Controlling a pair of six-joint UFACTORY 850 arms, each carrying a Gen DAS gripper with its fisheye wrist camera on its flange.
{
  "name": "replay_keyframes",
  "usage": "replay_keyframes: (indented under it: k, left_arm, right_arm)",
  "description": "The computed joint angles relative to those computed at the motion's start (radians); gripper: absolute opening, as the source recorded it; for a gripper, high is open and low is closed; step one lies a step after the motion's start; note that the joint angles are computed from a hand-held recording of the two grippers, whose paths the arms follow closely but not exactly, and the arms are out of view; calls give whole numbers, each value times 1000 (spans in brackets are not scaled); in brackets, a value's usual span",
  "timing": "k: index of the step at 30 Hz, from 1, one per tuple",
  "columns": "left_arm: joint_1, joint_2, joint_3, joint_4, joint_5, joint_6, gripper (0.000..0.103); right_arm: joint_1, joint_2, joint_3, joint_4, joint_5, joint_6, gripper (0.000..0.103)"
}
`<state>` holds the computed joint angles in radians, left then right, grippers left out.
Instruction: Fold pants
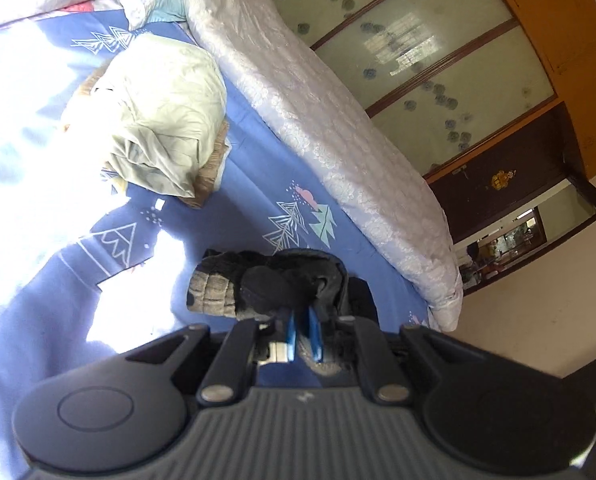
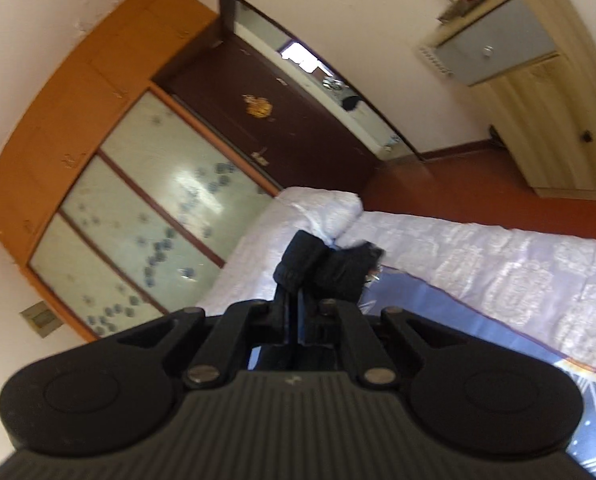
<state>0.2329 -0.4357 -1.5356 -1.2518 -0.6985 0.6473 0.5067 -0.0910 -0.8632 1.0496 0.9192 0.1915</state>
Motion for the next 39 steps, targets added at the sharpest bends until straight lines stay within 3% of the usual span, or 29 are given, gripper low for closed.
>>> replay_keyframes:
  k: [5,8,10,12,13,14,16,20,22,23,24,26,29,31,32,34,39]
  left_arm:
    - [36,56,170,78,4,-2,7]
    - [34,45,260,145,-6,-38,8]
    - [19,18,306,213,-9,-102,8]
    - [0,8,335,280,9,-146,11]
    - [-6,11,346,305,17,-156,11]
    - [-4,17,353,306,21,-142,13]
    - [16,41,362,289,31,-100,17]
    - [63,74,329,255,81,-41,17]
    - [60,50,261,301,116,-66,20]
    - [49,25,211,337,135,-93,26]
    - [37,-3,163,345,150,-88,30]
    - [9,-75,56,316,175,-37,53]
    - [-35,-245,-172,314,154,-64,67]
    - [-71,-372,-340,405,144,-173,79]
    - [-89,-433,-423,472,142,-246,80]
    - [-112,-557,-593,566,91,-364,80]
    - [-137,-873,-1069,636,-142,-555,83]
  right_arm:
    - [45,0,151,61,-48,146,6]
    - [69,-33,234,181,-112,259,6]
    - [72,-75,284,176,-154,387,6]
    - [91,-68,330,124,-111,522,5]
    - [97,-56,334,139,-111,527,16]
    - [103,-40,334,171,-104,490,31]
    - [118,-15,307,323,-90,306,48]
    - [187,-23,228,653,141,-12,47]
    - [184,-17,208,608,175,-26,47]
    - [171,-19,194,545,155,-26,47]
    - [153,-24,178,470,114,-23,47]
    - [114,-69,108,311,20,-5,47]
    - [62,-177,-27,93,-126,33,47]
    - [24,-263,-136,-15,-230,61,47]
    - [8,-308,-191,-56,-276,69,47]
    - [-25,-393,-300,-77,-365,31,47]
    - [-91,-562,-520,-98,-536,-7,49]
